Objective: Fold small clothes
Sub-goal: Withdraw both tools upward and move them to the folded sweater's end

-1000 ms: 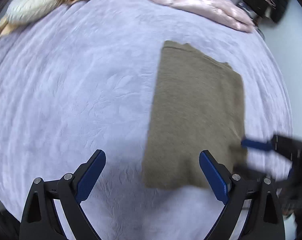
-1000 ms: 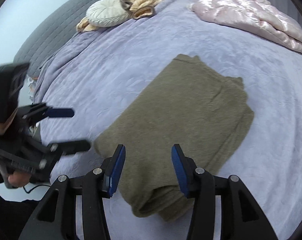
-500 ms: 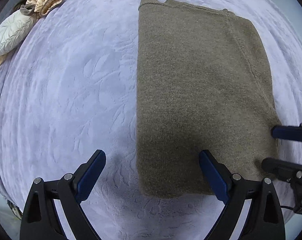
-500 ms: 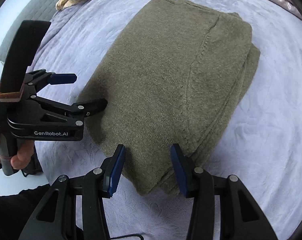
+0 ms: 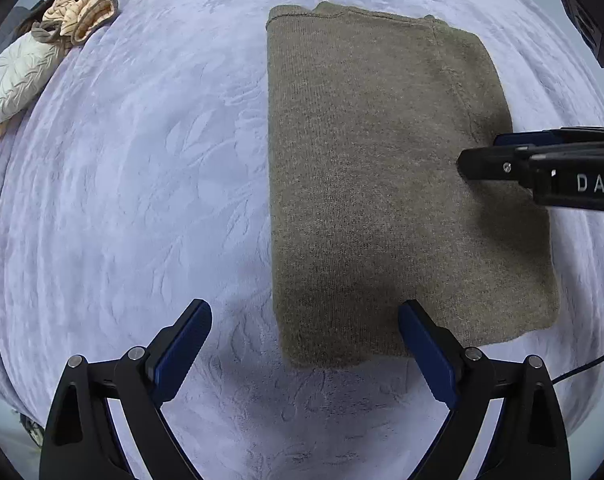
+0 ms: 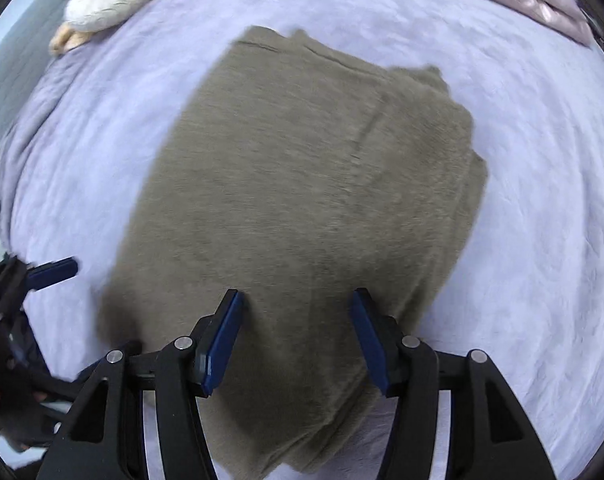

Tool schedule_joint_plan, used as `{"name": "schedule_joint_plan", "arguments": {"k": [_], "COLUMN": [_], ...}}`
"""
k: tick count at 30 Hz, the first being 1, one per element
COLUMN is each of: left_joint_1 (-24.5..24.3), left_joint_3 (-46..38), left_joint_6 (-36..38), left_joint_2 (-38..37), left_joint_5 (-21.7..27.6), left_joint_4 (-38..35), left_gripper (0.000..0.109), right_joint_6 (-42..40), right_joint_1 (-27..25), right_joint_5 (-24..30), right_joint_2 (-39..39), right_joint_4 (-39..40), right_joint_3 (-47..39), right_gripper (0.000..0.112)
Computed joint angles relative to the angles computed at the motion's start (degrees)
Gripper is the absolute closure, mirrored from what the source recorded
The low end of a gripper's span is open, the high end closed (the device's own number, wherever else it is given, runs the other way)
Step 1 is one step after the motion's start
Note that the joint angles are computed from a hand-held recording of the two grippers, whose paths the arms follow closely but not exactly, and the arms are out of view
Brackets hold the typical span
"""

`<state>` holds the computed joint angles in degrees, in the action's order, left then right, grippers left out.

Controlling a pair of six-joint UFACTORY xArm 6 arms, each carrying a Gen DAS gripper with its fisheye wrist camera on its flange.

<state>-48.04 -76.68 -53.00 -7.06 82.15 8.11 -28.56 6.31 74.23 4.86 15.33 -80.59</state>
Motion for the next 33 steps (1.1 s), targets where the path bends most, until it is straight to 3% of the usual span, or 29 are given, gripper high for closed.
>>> {"name": "schedule_joint_plan", "arguments": {"k": [7,12,16,23,26,33], "left_joint_1": [0.57,0.91,1.91,2.28,2.69,2.75], "left_joint_3": [-0.04,-2.14,-2.9,-1.58,0.37,3.03], "left_joint_6": [-1.67,0.66,2.43,1.75,0.73,0.76], "left_joint_2": [-1.74,1.47,4.63,1.25,-1.87,-2.38], "left_joint_5": [-1.06,-1.75,-0.45,-1.35,-1.72,1.97], "left_joint_4": [-0.34,-0.74,-3.55,-2.78,-2.94,-4.27], "left_gripper": [0.013,0.013,0.013,0.013,0.013,0.013], "right_joint_6": [0.69,5.37,10.15,14.45,9.52,-3.03], "right_joint_1": [-3.81,-4.24,-3.15,-3.85,-4.88,-7.44], "right_joint_5": [-0.75,1.32,1.13,2.05,3.56,13.06], "right_joint_2": [-0.66,6.41,10.85,17.79,12.57,-3.84], "right_joint_4": [5.24,9.93,9.08,9.48,11.96,16.07], "right_joint_3": [-2.79,-10.34,-13.92,-22.61,-18.19,0.49], "right_gripper": [0.051,0.051,0.051,0.051,0.051,0.044]}}
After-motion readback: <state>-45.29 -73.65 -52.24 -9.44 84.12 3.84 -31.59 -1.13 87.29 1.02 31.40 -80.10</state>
